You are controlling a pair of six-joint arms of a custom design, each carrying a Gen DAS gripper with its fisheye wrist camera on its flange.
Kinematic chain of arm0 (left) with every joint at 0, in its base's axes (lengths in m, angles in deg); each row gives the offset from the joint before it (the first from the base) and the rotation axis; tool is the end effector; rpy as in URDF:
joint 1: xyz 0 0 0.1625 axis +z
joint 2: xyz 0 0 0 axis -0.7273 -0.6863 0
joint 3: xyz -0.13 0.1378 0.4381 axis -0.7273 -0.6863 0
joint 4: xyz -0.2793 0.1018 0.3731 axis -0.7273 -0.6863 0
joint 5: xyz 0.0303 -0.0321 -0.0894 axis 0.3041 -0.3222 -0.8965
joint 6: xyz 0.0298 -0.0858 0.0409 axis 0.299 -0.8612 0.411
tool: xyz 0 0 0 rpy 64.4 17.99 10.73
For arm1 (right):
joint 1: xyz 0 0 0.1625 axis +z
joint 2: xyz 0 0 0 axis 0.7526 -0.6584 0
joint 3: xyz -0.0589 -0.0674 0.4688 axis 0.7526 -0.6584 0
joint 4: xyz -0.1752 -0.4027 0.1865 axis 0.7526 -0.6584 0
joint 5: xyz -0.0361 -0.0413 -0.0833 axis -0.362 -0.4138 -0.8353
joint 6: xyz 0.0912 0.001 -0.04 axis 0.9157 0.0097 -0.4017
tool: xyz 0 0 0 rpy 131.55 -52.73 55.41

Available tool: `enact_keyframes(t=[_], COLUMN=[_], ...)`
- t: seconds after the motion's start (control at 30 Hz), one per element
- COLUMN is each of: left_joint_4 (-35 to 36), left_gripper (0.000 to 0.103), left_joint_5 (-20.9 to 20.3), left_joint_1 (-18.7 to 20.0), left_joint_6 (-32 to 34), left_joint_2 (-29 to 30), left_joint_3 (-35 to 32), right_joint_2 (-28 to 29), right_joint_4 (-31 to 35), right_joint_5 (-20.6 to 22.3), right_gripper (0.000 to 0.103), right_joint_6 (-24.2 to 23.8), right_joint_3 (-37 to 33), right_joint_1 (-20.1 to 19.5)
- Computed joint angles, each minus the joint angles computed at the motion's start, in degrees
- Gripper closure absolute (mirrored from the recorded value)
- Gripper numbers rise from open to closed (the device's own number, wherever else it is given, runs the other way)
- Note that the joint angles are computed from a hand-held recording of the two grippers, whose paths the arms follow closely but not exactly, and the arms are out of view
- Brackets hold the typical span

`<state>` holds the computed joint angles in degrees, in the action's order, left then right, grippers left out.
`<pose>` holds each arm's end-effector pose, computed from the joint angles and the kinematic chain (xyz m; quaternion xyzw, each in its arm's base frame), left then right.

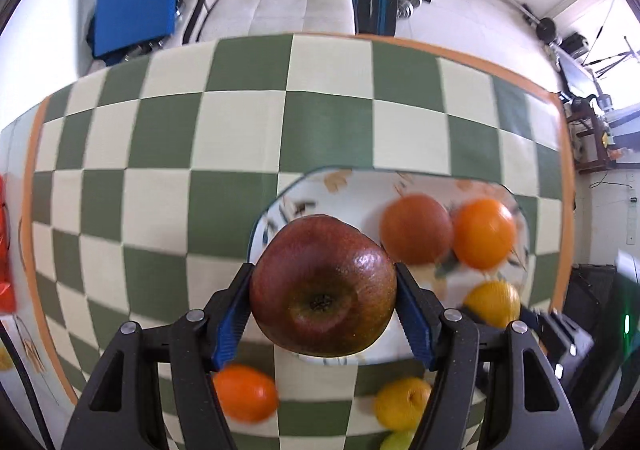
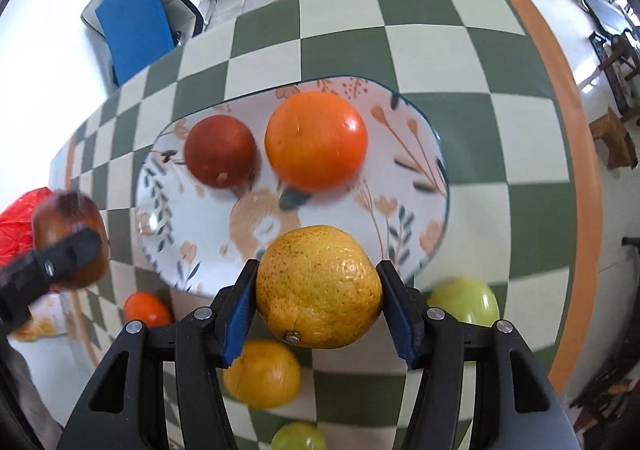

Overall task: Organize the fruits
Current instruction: 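Place the apple and yellow citrus on the floral plate, opening both tools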

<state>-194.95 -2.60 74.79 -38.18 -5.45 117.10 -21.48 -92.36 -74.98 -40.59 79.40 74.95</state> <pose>-0.2993 -0.3485 0.0989 -0.0066 0.9464 -0.0285 0.3217 0.2629 -0.2480 0.2601 -0.0310 -0.9444 0.0251 0.3262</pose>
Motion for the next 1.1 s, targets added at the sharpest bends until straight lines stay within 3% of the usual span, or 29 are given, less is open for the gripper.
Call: enact_keyframes(t=[0.13, 0.23, 0.43, 0.63, 0.77, 0.9, 1.1], left_joint_4=[-2.17, -2.90, -3.49, -3.04, -3.55, -2.06, 3.64], left_gripper=[0.038, 0.038, 0.038, 0.038, 0.036, 0.022, 0.019], left_joint_5=[-2.67, -3.41, -3.72, -3.67, -3.10, -1.47, 1.71], left_joint_1=[4.22, 5.32, 5.21, 5.22, 5.37, 4.46, -0.66], left_joint_6=[1.54, 1.88, 1.26, 0.63, -0.72, -0.79, -4.81], left_joint_2=[1.90, 2.35, 3.53, 4.04, 3.18, 1.93, -1.73], left_joint_3=[-0.80, -0.90, 0.04, -0.06, 0.30, 0.35, 0.38], right_joint_2=[1.90, 2.63, 3.32, 2.09, 1.87, 1.48, 0.72], right_joint_4=[-1.71, -2.48, -2.82, -4.20, -4.77, -2.07, 1.58], right_joint_5=[-1.33, -1.62, -1.97, -1.05, -0.87, -1.88, -2.67], right_gripper=[0.042, 0.042, 0.042, 0.041, 0.025, 0.018, 0.009], right_joint_6=[-2.19, -2.80, -3.09, -4.11, -3.48, -1.66, 1.87], right_joint_3=[1.48, 2.17, 2.15, 2.87, 2.99, 1.91, 0.43], right_joint_1=[-1.49, -1.89, -1.13, -2.94, -2.45, -1.71, 0.41])
